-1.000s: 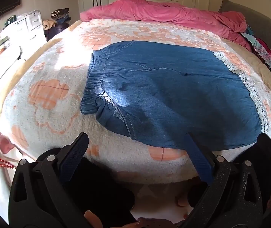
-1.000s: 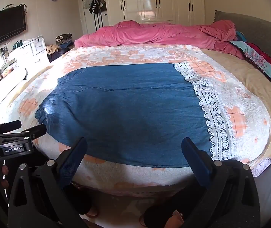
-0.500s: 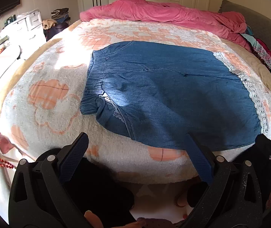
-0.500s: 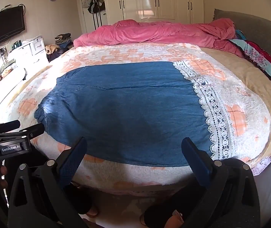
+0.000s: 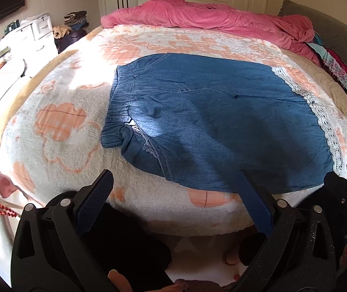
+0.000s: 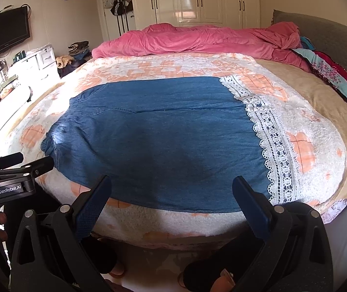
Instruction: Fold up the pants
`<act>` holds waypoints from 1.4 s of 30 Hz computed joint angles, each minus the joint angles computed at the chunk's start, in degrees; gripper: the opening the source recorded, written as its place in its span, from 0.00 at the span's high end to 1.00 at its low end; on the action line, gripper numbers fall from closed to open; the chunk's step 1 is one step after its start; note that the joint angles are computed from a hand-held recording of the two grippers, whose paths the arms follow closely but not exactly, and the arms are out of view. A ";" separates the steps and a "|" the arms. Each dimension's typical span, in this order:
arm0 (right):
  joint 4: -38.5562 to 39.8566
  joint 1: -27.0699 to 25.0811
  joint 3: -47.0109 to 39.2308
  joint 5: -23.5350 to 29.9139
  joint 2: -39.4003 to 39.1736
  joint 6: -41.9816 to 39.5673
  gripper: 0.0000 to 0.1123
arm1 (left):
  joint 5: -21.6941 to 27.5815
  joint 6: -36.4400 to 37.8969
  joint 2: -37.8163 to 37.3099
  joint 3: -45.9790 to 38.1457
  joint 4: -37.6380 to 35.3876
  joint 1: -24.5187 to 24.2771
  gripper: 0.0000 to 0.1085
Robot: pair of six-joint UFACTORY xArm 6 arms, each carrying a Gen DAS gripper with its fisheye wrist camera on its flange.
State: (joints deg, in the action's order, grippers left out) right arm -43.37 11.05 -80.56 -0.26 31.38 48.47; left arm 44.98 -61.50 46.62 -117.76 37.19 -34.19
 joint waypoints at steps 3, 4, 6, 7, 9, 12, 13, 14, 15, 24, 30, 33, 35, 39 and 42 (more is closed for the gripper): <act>-0.90 -0.02 -0.17 0.15 0.05 0.70 0.12 | -0.28 0.02 -0.02 0.08 -0.15 0.03 0.14; -0.90 -0.02 -0.17 0.15 0.05 0.70 0.12 | -0.22 0.04 -0.02 0.04 -0.11 0.00 0.14; -0.67 -0.01 -0.06 0.19 -0.03 0.57 0.12 | -0.43 0.00 -0.13 0.24 -0.18 0.05 0.14; -0.53 -0.01 -0.02 0.11 -0.03 0.35 0.12 | -0.40 -0.02 -0.13 0.22 -0.18 0.03 0.14; -0.09 -0.01 0.05 0.17 -0.07 -0.11 0.12 | -0.27 0.04 -0.01 0.04 -0.17 0.01 0.14; 1.30 0.12 0.14 0.11 0.01 -1.41 0.12 | -0.33 0.12 -0.04 0.08 -0.30 0.03 0.14; 1.97 0.17 0.22 0.10 0.00 -2.10 0.12 | -0.22 0.16 -0.01 0.00 -0.37 0.01 0.14; 2.40 0.17 0.27 0.07 0.02 -2.47 0.12 | -0.34 0.15 -0.02 0.06 -0.34 0.02 0.14; 2.38 0.16 0.23 0.03 0.05 -2.43 0.12 | -0.29 0.19 -0.10 0.12 -0.35 -0.01 0.14; 2.78 0.32 0.10 0.14 0.12 -3.01 0.12 | -0.17 0.98 0.54 -0.78 -0.94 0.02 0.14; 3.54 0.50 -0.49 0.52 0.56 -3.70 0.12 | -0.56 1.20 0.87 -1.14 -1.48 0.25 0.14; 5.26 0.83 -1.11 1.17 1.00 -5.37 0.12 | -0.52 1.44 1.24 -1.56 -1.91 0.46 0.14; 7.46 1.08 -1.20 1.08 1.24 -7.49 0.12 | -0.48 1.44 1.34 -1.66 -2.05 0.59 0.14; 9.25 1.47 -2.39 1.79 2.09 -9.59 0.12 | -0.48 1.87 1.98 -2.34 -2.73 1.08 0.14; 12.81 1.95 -3.41 2.20 2.92 -13.09 0.12 | 0.01 2.80 3.16 -4.12 -3.49 1.51 0.14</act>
State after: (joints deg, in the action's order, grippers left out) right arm -30.56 12.99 -83.97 1.94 34.30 35.38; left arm 44.99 -58.70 49.78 -121.89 33.70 -32.68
